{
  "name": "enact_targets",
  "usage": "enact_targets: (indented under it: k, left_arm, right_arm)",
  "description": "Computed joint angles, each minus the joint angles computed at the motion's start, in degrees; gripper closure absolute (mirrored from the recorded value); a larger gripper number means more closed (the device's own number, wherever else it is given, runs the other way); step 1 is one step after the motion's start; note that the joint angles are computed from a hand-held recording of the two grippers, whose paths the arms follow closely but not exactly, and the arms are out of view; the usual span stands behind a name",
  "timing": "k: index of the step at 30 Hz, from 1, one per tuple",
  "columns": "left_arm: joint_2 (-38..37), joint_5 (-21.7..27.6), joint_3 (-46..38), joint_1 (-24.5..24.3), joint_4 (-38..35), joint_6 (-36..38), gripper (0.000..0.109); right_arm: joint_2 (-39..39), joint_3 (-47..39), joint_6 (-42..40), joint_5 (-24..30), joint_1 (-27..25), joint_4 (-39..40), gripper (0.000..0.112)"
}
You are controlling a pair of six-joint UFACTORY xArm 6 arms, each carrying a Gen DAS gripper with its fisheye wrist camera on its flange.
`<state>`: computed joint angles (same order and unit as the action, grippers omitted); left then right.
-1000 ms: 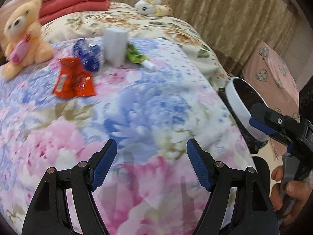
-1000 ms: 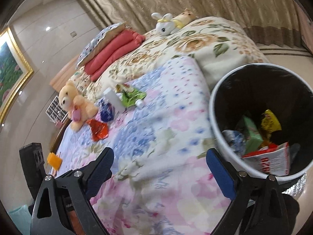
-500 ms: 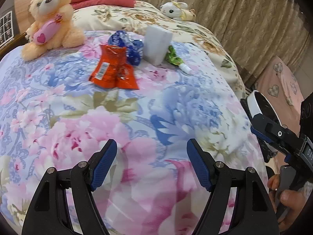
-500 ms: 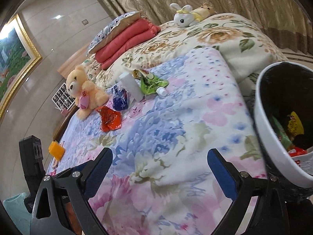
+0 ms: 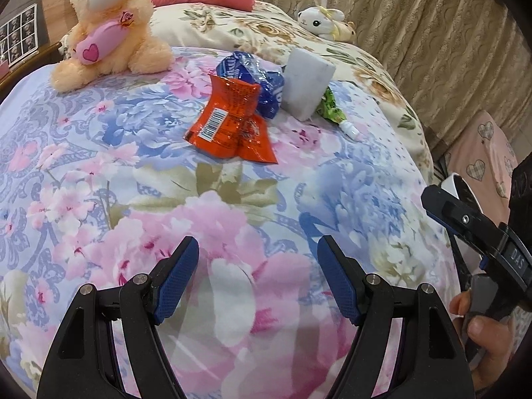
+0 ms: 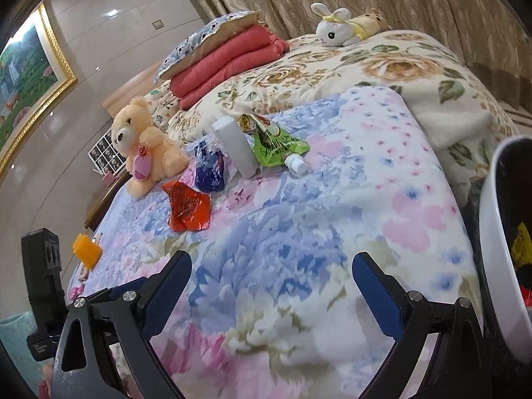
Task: Collect trash
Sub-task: 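Move both tools back over the orange bag and blue wrapper on the bed, then grasp the orange snack bag with the left tool while the right tool grasps the green pouch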
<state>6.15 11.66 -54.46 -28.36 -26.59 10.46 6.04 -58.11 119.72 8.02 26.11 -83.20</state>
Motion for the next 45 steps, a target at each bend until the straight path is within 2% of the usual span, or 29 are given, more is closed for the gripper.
enact_targets:
  k: [5,13,18,23,28,33,37,41,43,44,45]
  left_arm:
    - [1.4,-0.3,-1.5,0.8,2.7,-2.4,0.033]
    - [4.5,0.5,-5.3,1.9,6.1,-5.3,0.033]
    - [6.7,0.9,-8.3,2.6,8.4,-7.1,0.033]
    - [9.2,1.3,-11.5,3.3,9.6,-8.4,0.033]
    - [11.5,2.0,-14.2,3.8,10.1,-9.2,0.033]
    - [13.7,2.3,-17.2,4.1,10.2,-9.6,0.033]
    - [15.0,1.9,-18.7,4.3,11.9,-10.6,0.033]
    - [16.0,1.7,-19.5,4.2,11.3,-9.8,0.035]
    - [16.2,1.7,-19.6,4.1,11.6,-9.5,0.043]
    - [16.2,1.6,-19.7,4.0,11.6,-9.2,0.045]
    - [16.2,1.6,-19.7,3.8,10.5,-7.9,0.05]
  right_arm:
    - [2.6,-2.4,-2.8,-1.0,-1.4,1.8,0.017]
    - [6.6,-5.7,-13.0,-2.4,-3.5,10.8,0.027]
    - [9.3,-8.6,-19.5,-3.4,-4.6,16.5,0.029]
    - [12.6,-12.3,-29.2,-3.5,-5.2,24.4,0.031]
    - [16.7,-16.4,-43.1,-4.0,-5.5,37.5,0.045]
    - [20.4,-20.9,-54.4,-3.0,-4.9,47.1,0.049]
    - [23.3,-24.7,-61.2,-1.4,-4.5,53.3,0.059]
    - [25.1,-27.8,-60.0,0.2,-4.5,50.4,0.07]
    - [25.6,-28.4,-61.7,0.3,-4.5,52.0,0.084]
    - [25.7,-28.4,-63.3,-0.2,-4.4,53.5,0.086]
    - [25.8,-28.5,-64.2,-0.3,-4.3,54.0,0.093]
